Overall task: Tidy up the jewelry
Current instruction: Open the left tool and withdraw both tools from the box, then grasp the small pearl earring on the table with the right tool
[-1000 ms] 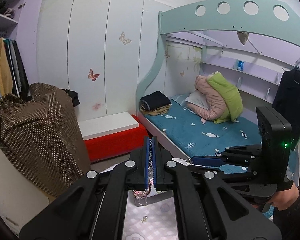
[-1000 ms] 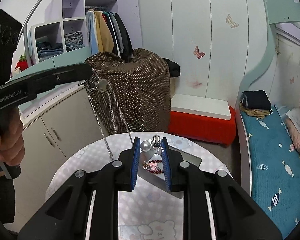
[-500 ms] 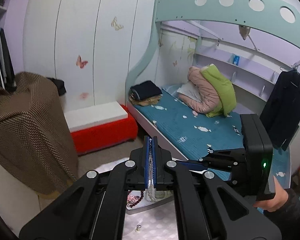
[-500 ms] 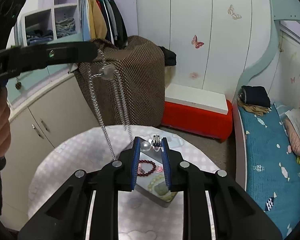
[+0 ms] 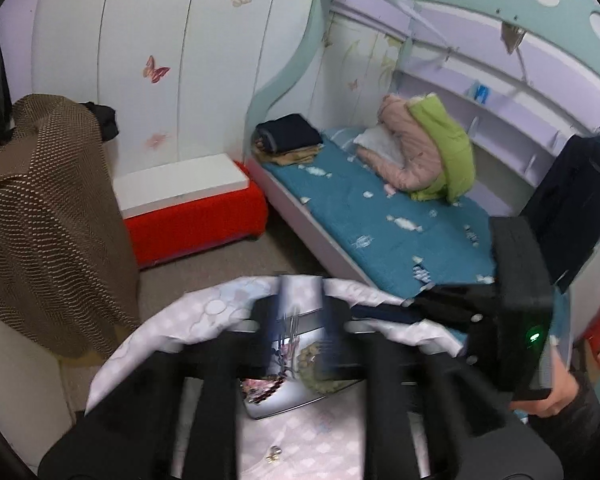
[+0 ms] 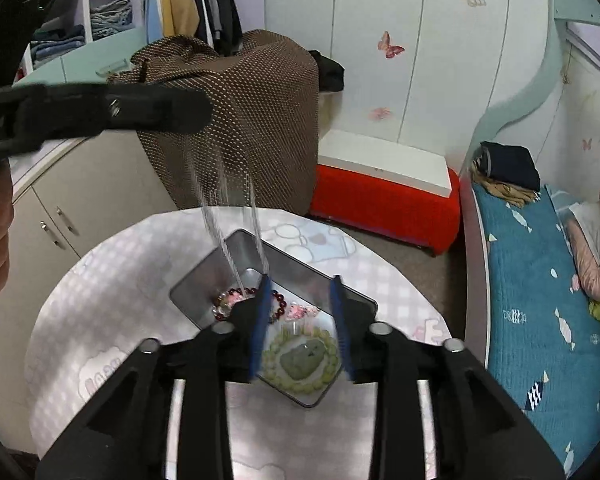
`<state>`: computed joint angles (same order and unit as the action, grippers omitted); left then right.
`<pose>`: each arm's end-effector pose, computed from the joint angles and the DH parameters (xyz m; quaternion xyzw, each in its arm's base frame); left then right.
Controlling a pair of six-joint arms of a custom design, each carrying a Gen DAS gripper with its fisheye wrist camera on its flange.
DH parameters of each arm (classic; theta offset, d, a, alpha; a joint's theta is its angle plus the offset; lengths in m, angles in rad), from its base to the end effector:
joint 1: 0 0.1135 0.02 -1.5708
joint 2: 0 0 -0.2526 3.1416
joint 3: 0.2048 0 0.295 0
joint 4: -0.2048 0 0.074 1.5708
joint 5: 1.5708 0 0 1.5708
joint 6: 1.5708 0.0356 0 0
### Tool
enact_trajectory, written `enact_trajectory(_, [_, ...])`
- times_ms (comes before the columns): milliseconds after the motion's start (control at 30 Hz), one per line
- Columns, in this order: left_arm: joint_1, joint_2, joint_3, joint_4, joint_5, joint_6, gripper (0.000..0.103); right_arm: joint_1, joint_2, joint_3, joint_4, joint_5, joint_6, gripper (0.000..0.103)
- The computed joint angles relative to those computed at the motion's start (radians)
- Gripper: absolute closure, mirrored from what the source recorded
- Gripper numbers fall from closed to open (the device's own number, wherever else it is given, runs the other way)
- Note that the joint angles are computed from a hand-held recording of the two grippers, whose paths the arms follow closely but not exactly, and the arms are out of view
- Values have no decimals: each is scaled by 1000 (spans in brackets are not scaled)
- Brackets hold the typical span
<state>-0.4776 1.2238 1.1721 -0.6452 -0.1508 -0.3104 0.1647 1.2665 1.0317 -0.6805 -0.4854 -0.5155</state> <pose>0.2772 -0.1375 0.3259 0.0437 0.9030 -0.0990 0.4158 0.2967 0.0661 0.2620 -0.3795 0.8406 0.1695 0.3474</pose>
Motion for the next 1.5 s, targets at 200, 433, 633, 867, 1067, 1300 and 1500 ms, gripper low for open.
enact_trajectory(200, [-38, -85, -78, 7, -140, -46, 11, -48, -59, -47, 27, -45, 35, 28])
enact_trajectory(433, [-167, -272, -222, -54, -454, -160, 6, -142, -204, -145, 60, -109, 137, 12])
enact_trajectory(633, [-302, -368, -316, -213, -684, -346, 6, -147, -327, -233, -1, -97, 152, 11])
enact_trajectory(867, [-417, -462, -416, -435, -761, -685, 6, -44, -435, -341, -49, -50, 149, 11])
enact_trajectory(1067, [-485, -491, -490, -548, -749, -885, 6, 111, -421, -418, 4, 25, 191, 20])
enact_trajectory(1300, [-502, -517, -559, -552, -703, -957, 6, 247, -296, -435, 112, 100, 233, 44])
enact_trajectory(1500, [-469, -527, -588, -504, -666, -922, 6, 323, -198, -433, 201, 131, 246, 53])
